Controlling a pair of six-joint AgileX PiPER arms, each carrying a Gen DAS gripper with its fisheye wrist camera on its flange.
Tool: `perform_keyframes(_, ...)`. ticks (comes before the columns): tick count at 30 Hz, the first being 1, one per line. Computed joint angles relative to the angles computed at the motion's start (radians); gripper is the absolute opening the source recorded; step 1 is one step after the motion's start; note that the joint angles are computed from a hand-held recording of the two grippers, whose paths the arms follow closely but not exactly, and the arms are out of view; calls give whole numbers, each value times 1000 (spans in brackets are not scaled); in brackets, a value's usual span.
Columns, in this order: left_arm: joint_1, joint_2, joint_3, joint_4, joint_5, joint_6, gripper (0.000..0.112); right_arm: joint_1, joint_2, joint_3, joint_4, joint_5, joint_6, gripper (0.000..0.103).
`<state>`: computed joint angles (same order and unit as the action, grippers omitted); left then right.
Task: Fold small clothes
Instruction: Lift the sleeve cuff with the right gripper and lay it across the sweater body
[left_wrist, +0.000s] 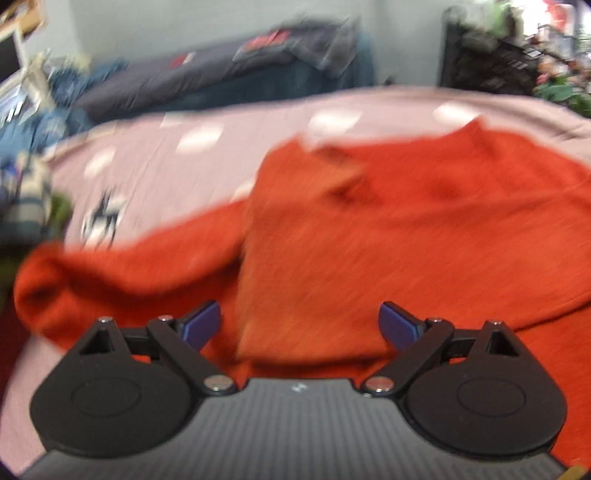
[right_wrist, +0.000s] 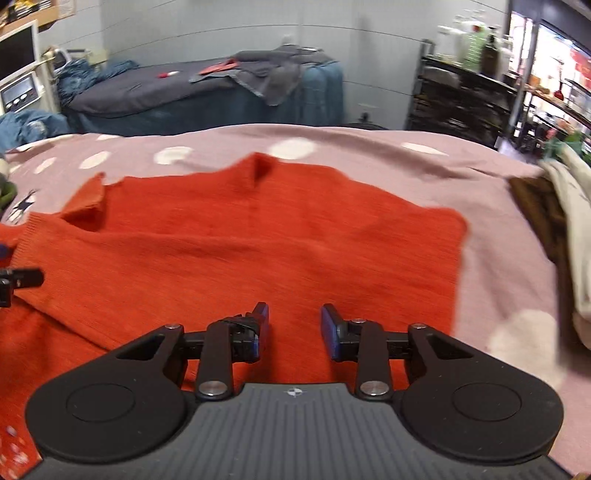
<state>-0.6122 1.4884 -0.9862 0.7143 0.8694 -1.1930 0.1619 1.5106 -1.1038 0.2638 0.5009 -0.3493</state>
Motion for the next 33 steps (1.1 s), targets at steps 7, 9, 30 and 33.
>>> perform_keyframes(7, 3, -86, 118, 27, -37, -98, 97, -6, 30, -4, -88, 1, 99, 49)
perform_keyframes(9, -28, -110, 112, 41, 7, -115, 97, 38, 12, -14, -142, -4, 163, 51)
perform_keyframes(30, -139, -499, 368, 96, 223, -306, 98, 296, 779, -1085, 328, 540, 429, 28)
perform_keyframes(33, -166, -493, 371, 131, 221, -355, 98, 347, 800, -1176, 227, 558, 464, 14)
